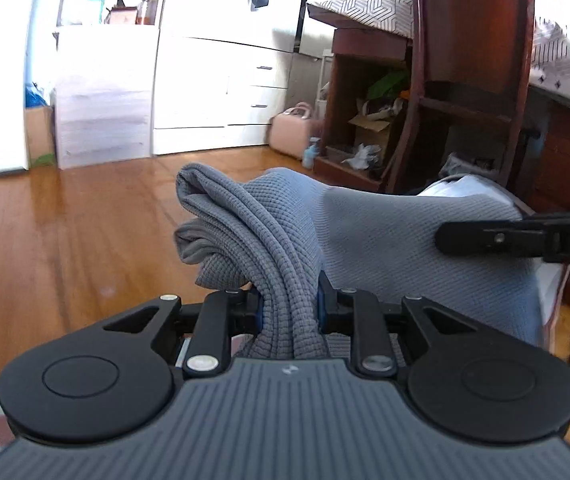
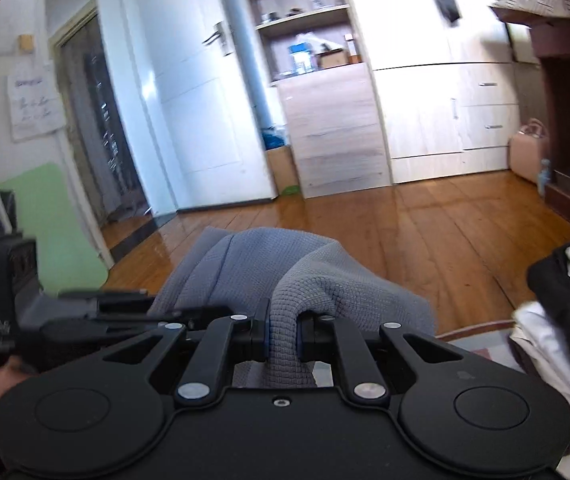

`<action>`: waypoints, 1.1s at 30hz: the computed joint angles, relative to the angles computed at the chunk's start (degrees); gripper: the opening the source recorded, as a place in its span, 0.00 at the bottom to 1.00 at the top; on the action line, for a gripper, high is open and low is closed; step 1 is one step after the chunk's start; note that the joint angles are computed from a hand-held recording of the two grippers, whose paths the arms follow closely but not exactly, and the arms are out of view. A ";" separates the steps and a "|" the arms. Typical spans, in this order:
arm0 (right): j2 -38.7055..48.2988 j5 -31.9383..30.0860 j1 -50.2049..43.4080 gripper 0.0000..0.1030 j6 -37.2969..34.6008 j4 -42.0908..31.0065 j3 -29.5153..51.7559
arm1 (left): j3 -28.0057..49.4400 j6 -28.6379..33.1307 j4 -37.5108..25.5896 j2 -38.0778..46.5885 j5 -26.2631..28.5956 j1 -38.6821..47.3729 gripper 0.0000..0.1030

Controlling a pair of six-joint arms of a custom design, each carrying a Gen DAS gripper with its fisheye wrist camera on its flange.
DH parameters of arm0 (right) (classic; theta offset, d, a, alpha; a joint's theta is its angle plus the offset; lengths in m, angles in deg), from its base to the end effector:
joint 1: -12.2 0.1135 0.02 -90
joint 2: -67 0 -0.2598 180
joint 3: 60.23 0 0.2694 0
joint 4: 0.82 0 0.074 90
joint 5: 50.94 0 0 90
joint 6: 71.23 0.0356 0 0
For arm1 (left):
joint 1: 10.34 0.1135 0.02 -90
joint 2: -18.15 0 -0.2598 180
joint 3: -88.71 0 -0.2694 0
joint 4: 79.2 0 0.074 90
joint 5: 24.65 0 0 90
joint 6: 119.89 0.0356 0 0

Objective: Fold clothes
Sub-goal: 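Lift the folded shirt with both grippers and carry it toward the clothes stack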

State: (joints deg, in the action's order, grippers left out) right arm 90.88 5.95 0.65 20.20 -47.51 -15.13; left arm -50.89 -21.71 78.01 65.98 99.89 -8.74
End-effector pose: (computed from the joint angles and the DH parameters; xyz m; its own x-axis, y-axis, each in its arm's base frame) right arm 0.1286 -0.0064 0.2715 -0.4291 0.1090 -0.8967 -0.3048 0.9170 0.2574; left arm 0.2025 -0.0145 0.2192 -0.4316 0.1052 -0.8959 0.5336 0.8306 -0.1595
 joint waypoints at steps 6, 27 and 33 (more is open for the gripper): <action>0.32 -20.21 -21.69 0.13 -11.60 -0.16 -4.89 | -4.20 -2.94 9.16 0.70 -15.65 -15.89 0.21; 70.75 -23.90 -49.33 0.14 -39.04 -18.13 64.35 | 53.77 -10.29 16.64 60.66 -11.31 -40.68 0.22; 85.50 -2.37 -45.62 0.39 -26.26 -0.88 67.71 | 90.33 -21.54 -1.23 93.14 -7.61 -40.82 0.24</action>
